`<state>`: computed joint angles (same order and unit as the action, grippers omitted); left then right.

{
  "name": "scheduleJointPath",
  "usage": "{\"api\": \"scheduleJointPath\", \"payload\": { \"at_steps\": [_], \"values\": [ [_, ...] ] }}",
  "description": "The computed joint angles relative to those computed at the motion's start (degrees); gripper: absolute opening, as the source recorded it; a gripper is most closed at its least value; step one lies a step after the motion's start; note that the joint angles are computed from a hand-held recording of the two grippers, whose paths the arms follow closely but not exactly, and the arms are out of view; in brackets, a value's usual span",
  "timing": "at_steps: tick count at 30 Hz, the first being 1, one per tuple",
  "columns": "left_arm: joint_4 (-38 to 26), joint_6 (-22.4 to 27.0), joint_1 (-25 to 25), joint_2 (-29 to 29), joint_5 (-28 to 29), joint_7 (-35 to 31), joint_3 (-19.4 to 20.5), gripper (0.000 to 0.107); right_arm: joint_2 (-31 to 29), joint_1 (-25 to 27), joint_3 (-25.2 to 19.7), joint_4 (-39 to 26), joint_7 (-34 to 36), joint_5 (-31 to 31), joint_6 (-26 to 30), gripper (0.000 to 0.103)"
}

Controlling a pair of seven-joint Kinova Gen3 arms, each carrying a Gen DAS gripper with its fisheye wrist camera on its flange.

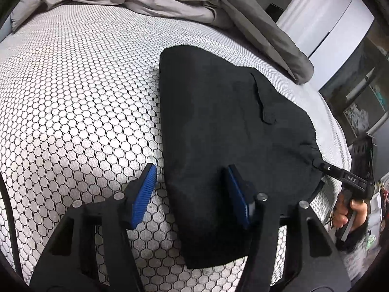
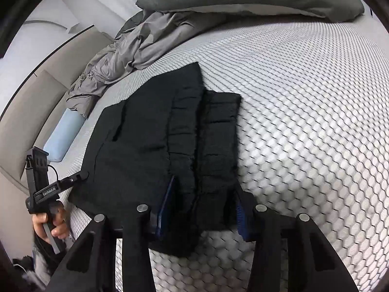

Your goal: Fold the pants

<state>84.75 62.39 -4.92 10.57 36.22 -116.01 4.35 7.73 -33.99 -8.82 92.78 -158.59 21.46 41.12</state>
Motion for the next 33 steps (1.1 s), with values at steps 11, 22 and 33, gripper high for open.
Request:
{"api": "scheduleJointPath", "payload": {
  "at_steps": [11,22,33],
  "values": [
    [1.96,-2.71,1.83,-4.08,-4.31,2.83,-0.95,0.056,-1.96,-5.39,-2.36,-1.66,-12.28,16.57,7.90,0.069],
    [9.89,-15.69,7.38,-15.63,-10.36,4.69,-2.34,0.083,1.34,-13.24,-3.58,-6.34,-12.90,27.40,15.97,0.102],
    [14.55,-20.30,11.48,-20.79,-10.80,4.04,-2.61,0.102,0.09,-19.58,-7.16,-2.46,-23.73,42.13,20.86,0.103]
  ]
}}
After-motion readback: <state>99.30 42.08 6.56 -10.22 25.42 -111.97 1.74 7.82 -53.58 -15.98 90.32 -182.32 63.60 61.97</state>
